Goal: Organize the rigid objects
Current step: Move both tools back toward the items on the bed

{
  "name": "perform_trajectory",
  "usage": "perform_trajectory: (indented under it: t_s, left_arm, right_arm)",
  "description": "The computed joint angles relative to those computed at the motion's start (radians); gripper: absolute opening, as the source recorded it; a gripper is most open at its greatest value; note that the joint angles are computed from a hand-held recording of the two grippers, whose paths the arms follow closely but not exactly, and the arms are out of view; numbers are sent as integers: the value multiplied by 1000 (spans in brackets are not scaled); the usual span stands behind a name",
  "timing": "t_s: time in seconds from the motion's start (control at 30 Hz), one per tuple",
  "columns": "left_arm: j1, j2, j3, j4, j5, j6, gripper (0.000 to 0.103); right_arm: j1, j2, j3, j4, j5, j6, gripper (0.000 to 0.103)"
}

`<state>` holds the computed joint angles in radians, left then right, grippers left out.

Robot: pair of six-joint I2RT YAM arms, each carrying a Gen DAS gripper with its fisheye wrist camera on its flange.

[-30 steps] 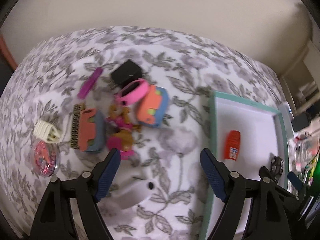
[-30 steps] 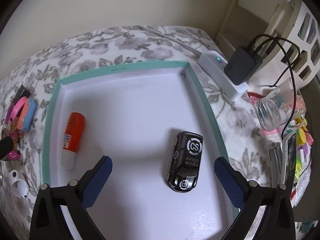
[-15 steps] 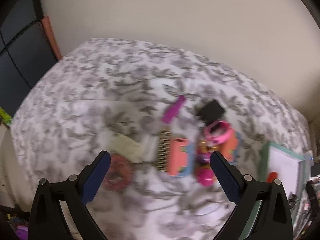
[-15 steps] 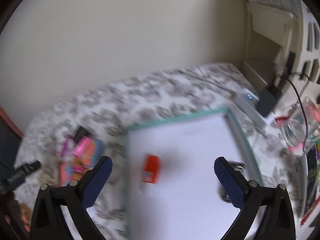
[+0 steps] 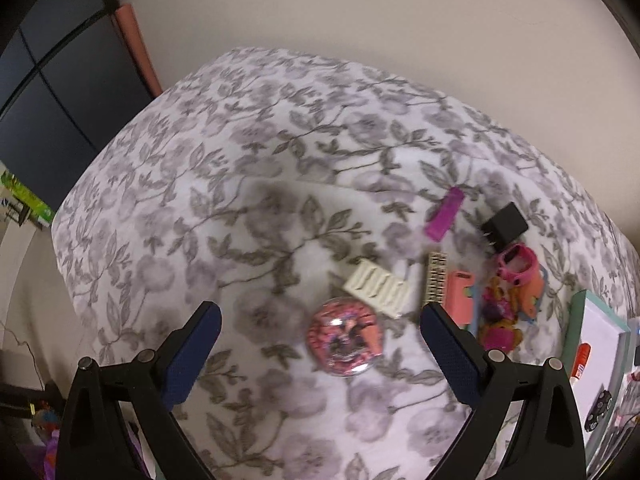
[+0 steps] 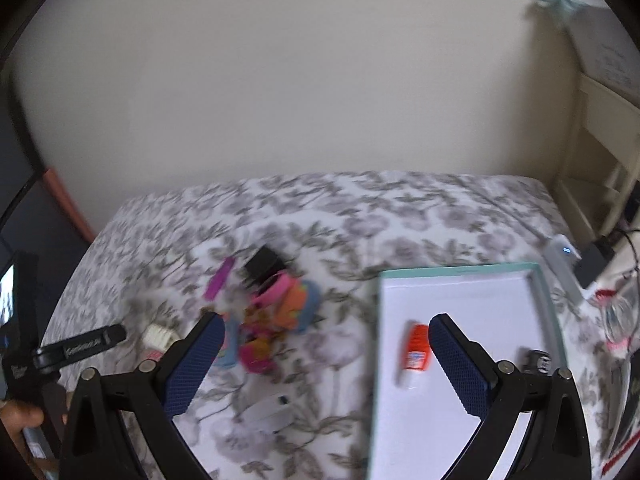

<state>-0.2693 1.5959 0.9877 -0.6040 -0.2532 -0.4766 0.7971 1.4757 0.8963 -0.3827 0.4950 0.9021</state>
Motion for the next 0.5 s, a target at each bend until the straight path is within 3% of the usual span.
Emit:
perform_trajectory:
  t_s: [0.5]
  left_arm:
    - [108, 129, 15, 8, 137, 32, 100]
  right_arm:
    - [8, 395, 199, -30, -248, -2, 103]
